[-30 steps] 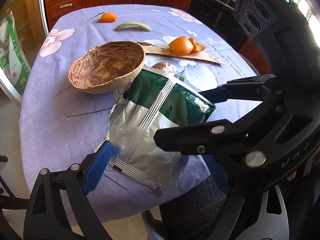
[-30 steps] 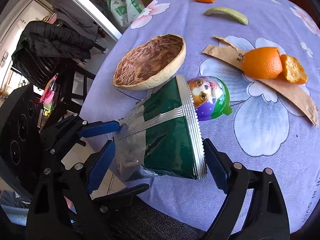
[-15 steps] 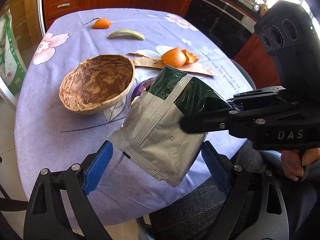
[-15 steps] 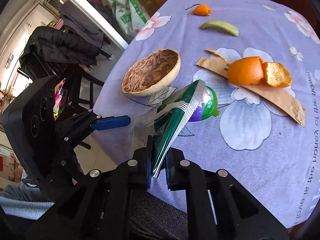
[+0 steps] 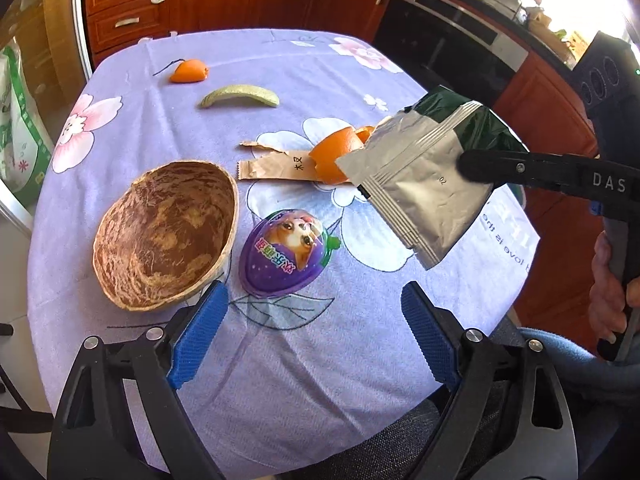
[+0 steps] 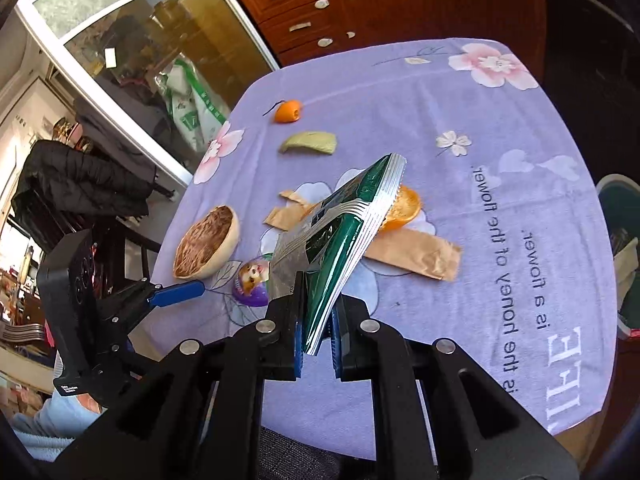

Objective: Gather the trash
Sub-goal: 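Grasp the purple toy egg with the left tool while the right tool holds the packet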

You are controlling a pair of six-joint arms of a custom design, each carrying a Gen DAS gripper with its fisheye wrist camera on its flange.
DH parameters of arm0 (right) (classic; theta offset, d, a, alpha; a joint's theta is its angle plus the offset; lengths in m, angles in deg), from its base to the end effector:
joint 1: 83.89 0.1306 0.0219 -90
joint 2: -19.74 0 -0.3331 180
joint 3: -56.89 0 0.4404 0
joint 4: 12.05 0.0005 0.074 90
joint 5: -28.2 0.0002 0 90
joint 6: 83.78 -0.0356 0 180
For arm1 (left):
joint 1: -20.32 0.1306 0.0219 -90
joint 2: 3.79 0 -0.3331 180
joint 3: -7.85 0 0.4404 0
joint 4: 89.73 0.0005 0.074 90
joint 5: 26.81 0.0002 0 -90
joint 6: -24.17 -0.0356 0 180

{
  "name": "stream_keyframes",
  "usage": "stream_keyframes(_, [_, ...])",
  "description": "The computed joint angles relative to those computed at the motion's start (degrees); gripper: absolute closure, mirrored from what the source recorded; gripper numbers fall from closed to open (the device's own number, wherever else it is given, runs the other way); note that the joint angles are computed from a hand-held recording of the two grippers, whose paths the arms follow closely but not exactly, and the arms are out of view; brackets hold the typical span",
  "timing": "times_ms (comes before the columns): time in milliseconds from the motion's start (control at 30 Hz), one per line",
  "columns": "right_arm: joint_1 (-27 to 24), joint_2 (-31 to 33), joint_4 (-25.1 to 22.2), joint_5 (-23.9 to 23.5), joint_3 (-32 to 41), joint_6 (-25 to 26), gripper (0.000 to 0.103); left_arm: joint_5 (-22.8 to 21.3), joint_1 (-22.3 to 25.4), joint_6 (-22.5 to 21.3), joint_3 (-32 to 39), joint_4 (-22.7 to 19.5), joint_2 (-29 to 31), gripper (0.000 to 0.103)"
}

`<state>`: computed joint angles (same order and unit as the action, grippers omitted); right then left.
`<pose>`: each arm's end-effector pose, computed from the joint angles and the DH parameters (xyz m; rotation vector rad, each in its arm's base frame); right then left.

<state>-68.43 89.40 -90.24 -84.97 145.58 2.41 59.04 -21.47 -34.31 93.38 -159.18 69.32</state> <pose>0.3597 0.1135 0.4948 -0.4110 2.5774 0.6469 0.3105 -0.2748 0.4521 0.2058 2.6035 -0.3855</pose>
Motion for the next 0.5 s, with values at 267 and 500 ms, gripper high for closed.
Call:
stream_keyframes(267, [-2.13,0.35,0.62,-1.51,-0.68,0.04,0.093,-1.82,1.04,-5.99,3.56,-2.85,5.75,0.030])
stream_keyframes(500, [-2.73,1.30,0.46,-1.95,0.08,-0.40,0.093,-2.25,1.83,-13.72,5.69,-4.59,8.69,0.048])
